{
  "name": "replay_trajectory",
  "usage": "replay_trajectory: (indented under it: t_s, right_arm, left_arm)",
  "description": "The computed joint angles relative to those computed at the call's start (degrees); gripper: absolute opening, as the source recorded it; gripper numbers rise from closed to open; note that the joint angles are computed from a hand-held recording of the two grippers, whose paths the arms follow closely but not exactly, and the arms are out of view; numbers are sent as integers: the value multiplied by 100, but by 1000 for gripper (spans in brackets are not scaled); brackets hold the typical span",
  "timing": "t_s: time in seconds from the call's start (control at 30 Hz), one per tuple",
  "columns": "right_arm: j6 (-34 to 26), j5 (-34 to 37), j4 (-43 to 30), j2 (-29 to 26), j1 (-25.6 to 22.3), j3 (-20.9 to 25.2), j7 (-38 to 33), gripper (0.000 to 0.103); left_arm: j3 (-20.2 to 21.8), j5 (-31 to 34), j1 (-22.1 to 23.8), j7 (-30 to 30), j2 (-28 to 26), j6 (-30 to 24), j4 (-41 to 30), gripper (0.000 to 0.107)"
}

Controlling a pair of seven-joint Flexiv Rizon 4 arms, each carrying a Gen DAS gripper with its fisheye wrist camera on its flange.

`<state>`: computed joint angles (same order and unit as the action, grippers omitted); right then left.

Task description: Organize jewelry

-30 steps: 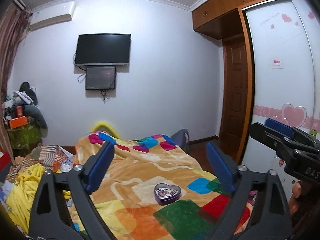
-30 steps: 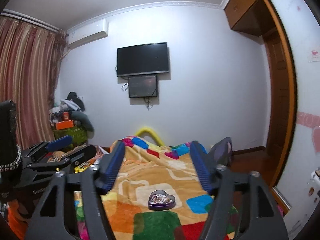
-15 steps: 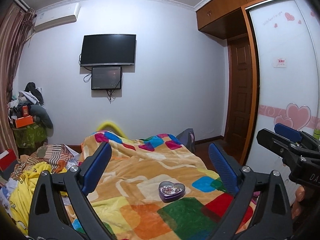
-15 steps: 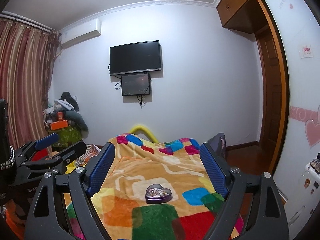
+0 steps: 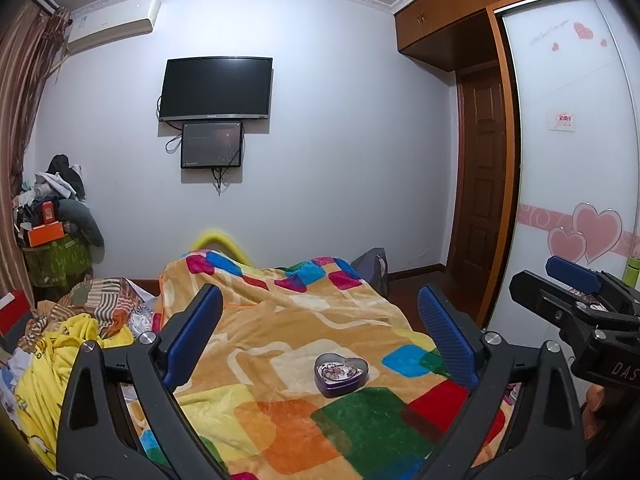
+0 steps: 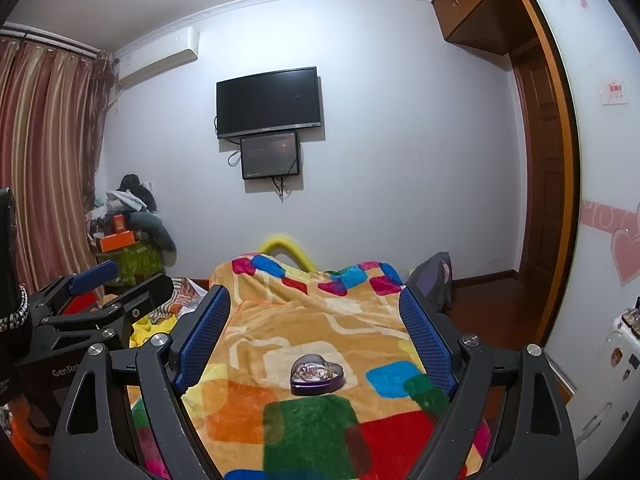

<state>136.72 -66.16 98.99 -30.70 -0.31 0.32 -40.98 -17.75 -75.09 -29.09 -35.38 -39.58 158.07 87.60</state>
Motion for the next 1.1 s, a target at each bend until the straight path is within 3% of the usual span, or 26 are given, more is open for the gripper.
replay_trajectory:
  t_s: [1.1]
  right_arm:
    - [77, -340, -97, 34, -5, -123, 372, 84]
  left_arm:
    - [26, 37, 25, -255, 70, -88, 96, 102]
